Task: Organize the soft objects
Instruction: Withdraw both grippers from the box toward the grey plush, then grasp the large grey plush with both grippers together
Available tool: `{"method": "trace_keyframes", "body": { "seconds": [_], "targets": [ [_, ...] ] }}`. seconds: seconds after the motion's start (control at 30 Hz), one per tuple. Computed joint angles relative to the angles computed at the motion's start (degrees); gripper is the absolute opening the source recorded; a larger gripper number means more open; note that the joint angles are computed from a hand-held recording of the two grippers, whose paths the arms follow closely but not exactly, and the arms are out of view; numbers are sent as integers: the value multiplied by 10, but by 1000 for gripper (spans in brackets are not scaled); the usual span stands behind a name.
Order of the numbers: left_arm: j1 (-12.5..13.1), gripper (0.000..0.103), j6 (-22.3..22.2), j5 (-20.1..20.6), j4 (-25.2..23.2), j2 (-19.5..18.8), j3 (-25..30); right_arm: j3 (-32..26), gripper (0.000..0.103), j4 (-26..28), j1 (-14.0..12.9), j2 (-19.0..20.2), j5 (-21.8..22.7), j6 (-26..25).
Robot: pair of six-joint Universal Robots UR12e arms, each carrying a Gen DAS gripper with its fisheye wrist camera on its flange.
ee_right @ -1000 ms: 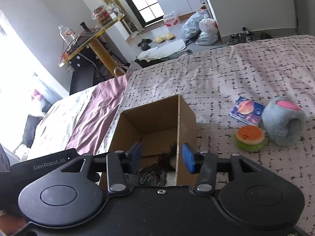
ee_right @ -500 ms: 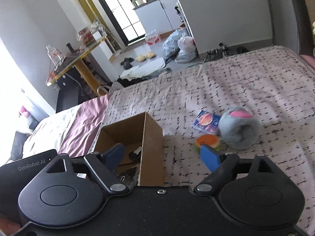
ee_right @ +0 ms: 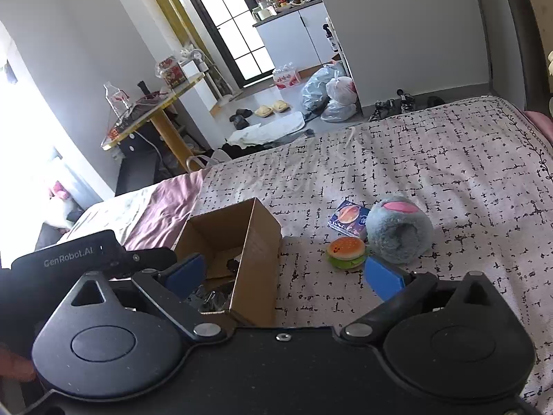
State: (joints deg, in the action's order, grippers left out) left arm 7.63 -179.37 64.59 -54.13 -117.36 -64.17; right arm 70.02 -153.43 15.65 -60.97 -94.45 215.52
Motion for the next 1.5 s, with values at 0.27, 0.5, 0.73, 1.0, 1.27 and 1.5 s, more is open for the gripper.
{"method": "trace_keyframes", "body": {
  "seconds": [0.27, 0.5, 0.73, 1.0, 1.27, 1.5],
  "targets": [
    [-11, 103, 1, 11, 44, 15, -24, 48, 103, -36, -9, -24, 8, -7],
    [-22, 103, 5, 12, 61, 17, -34, 80, 103, -49, -23, -40, 41, -15],
    [-34, 103, 29, 6, 61, 14, -34, 103, 103, -65, -38, -47, 47, -7],
    [-58, 103, 67, 40, 48, 0, -21, 113, 102, -72, -54, -45, 40, 13],
    [-81, 103, 77, 74, 22, -28, 14, 86, 96, -65, -74, -24, 44, 26],
    [-98, 103, 122, 97, 22, -51, 32, 113, 81, -103, -85, -15, 55, 73]
  ]
}}
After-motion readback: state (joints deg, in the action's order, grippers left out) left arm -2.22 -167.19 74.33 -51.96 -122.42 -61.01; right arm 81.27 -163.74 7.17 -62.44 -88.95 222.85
